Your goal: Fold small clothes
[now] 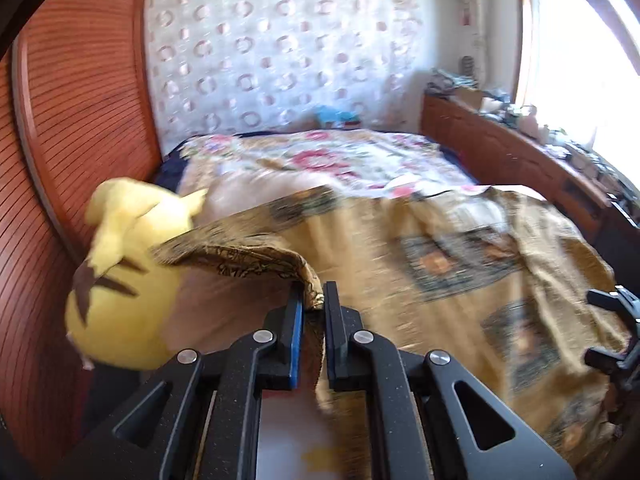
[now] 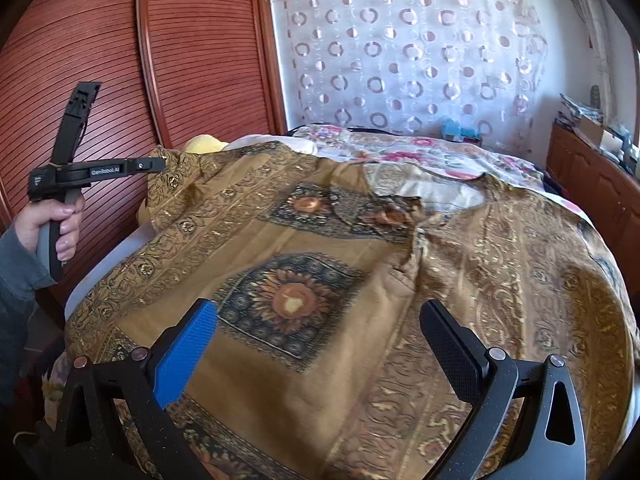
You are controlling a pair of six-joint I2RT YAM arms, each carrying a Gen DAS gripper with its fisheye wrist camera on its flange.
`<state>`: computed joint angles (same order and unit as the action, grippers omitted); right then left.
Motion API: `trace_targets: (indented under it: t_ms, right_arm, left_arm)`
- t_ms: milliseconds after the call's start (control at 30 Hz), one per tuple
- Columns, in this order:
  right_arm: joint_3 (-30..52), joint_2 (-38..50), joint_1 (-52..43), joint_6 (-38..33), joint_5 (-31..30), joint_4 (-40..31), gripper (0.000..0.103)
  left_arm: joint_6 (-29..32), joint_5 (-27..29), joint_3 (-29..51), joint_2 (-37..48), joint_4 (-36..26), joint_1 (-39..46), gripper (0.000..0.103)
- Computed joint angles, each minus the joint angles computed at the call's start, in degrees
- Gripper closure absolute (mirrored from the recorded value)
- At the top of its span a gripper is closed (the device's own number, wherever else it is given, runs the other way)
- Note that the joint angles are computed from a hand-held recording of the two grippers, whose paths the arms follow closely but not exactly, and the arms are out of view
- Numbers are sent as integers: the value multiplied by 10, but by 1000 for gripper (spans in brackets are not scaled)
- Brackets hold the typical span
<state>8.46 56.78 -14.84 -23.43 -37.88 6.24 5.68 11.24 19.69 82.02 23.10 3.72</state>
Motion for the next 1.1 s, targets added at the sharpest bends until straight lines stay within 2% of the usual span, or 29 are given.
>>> trace_targets:
  t_ms: [233, 400, 433, 533, 600, 633, 667, 767, 967, 1100]
  right_arm:
    - [11, -7, -58, -29, -34, -40, 2]
    - [13, -18, -63, -34, -39, -56, 2]
    - [12, -18, -61, -35, -38, -56, 2]
    - [11, -22, -47, -30, -28, -53, 2]
    - [16, -25, -43, -32, -27, -61, 2]
    - [19, -28, -37, -31, -24, -65, 2]
    - [23, -28, -30, -30, -20, -66, 2]
    - [33, -36, 8, -25, 2, -67, 2]
    - [70, -13, 81, -26, 26, -61, 6]
    - [105, 37, 170, -10, 75, -22, 11]
  left_arm:
    - [-32, -42, -24, -39, -16, -121, 92]
    - [-48, -56, -63, -97, -29, -152, 72]
    - [-48, -58, -75, -120, -34, -150, 65]
    - [-48, -47, -100, -181, -58, -133, 57]
    - [-54, -51, -109, -202, -64, -128, 47]
    - [-54, -51, -115, -211, -62, -122, 36]
    - [-53, -48, -124, -230, -65, -112, 31]
    - [-53, -41, -146, -289, -85, -76, 23]
    - [-39, 8, -156, -374, -142, 30, 22]
    - [-35, 36, -168, -376, -124, 93, 22]
